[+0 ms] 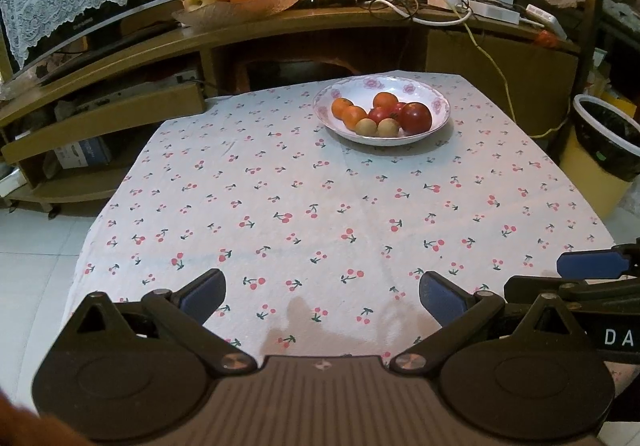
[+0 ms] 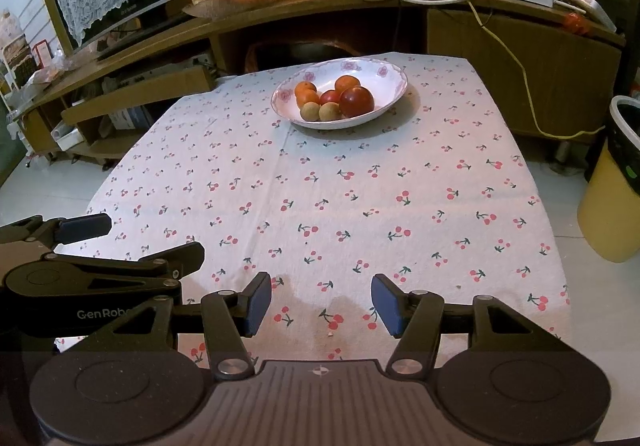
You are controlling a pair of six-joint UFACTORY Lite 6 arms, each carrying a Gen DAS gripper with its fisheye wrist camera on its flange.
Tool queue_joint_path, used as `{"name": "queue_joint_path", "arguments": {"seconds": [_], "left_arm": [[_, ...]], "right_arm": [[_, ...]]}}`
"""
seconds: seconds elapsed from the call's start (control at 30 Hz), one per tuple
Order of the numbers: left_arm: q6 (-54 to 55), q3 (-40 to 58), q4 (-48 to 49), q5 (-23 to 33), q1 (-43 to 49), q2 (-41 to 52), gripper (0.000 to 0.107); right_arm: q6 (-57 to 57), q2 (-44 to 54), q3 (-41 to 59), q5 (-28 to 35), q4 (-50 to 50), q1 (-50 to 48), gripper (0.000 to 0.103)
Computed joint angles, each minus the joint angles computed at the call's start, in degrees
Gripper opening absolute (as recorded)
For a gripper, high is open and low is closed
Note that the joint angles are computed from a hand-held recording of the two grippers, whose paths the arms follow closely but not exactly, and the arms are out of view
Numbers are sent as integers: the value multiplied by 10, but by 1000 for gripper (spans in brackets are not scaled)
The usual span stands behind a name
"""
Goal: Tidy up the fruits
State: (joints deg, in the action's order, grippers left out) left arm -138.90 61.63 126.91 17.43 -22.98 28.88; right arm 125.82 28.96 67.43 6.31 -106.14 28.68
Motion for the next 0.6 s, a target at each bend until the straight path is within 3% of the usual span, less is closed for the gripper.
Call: {"name": "queue_joint_path", "arguments": {"seconds": [0.6], "left_arm": [[47, 6, -50, -2, 0, 5, 103]], "right_arm": [[-11, 9, 6, -1, 11, 2, 57]]}}
